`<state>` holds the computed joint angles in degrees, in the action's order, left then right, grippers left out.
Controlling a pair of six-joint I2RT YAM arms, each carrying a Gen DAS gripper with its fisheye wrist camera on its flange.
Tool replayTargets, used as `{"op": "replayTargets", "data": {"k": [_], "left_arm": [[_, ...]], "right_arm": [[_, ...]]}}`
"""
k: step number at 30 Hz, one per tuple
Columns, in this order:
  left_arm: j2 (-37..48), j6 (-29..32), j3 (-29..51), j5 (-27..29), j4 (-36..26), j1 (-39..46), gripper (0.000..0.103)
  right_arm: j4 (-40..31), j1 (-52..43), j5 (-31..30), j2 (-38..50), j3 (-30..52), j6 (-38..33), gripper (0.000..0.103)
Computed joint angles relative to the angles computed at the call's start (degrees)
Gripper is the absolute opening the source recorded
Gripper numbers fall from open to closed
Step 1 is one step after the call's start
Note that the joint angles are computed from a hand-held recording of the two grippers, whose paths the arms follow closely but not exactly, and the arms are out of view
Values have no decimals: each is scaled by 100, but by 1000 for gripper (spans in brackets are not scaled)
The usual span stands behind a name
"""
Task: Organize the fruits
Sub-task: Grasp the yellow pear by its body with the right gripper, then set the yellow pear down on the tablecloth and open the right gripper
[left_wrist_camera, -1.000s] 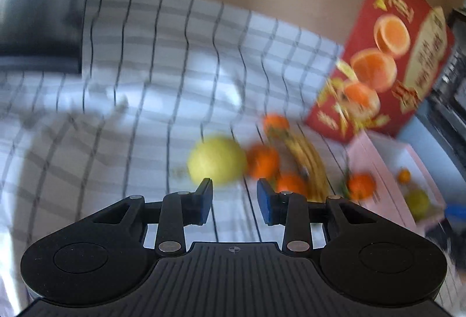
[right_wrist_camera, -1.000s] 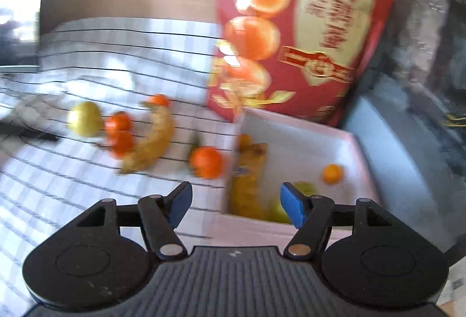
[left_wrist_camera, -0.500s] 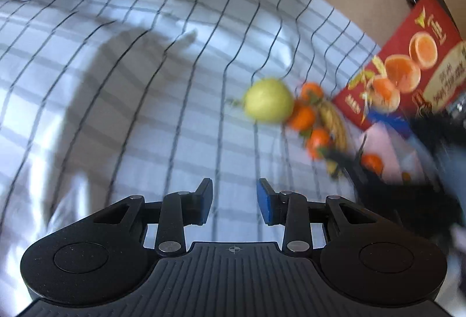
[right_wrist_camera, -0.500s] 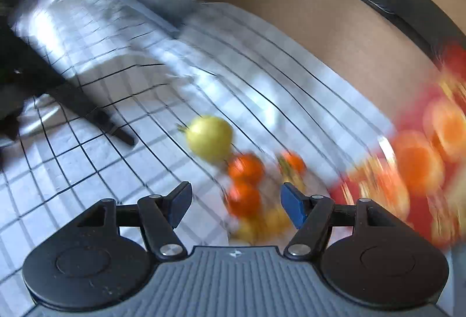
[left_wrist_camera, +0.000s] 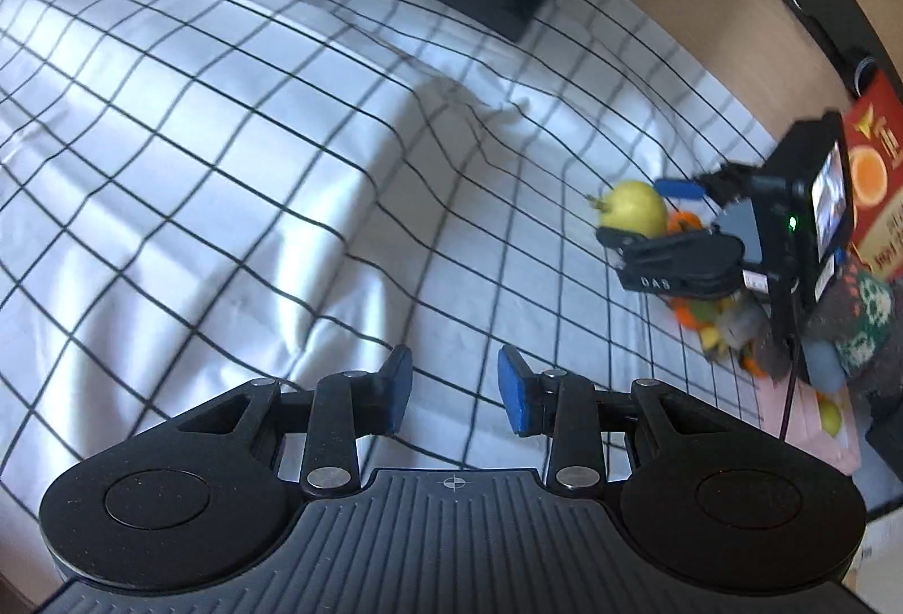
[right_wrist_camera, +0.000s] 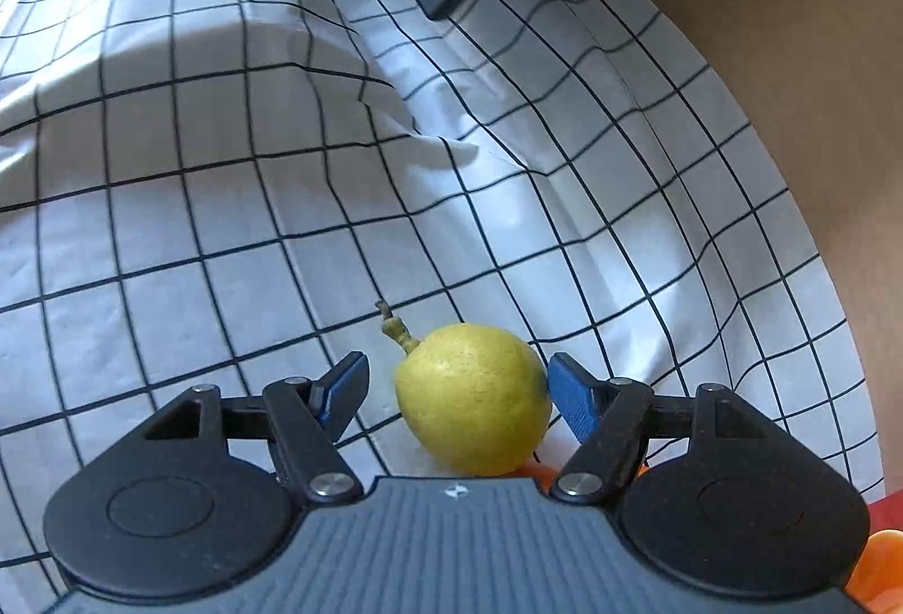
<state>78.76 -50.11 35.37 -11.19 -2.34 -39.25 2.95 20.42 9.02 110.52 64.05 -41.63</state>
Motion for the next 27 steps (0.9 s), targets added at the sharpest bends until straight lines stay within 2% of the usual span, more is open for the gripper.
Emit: {"op": "replayTargets", "data": {"k": [3,5,6,10,12,16,20,23,27], "left_arm": [[1,-31,-22,4,25,-4,37],[38,-21,-21,39,29,-22,37],[72,2,-26,61,83,-23,37],[258,17,13,176,210,-50,37],[382,92,111,247,228,-56,37],[663,278,385,360,346,-79,37],[1076,474,728,567,433,-124,37],[1455,610,1050,705,432,-227,37],[1900,903,1492,924,453,-442,37]], "right_arm": [[75,45,311,219,156,126,68],[216,103,683,357,210,246,59],[246,99,764,380,208,341,59],[-227,-70,378,128,218,1356,59],[-286,-156,50,-238,-55,1771,59],[-581,-437,-853,-1306,-810,2809,59],[-480,-691,-1640,-2560,-2134,3546,59],[-235,-735,-1601,-3359,-3109,3823,59],[-142,-881,-1478,-3945,-3876,4235,59]]}}
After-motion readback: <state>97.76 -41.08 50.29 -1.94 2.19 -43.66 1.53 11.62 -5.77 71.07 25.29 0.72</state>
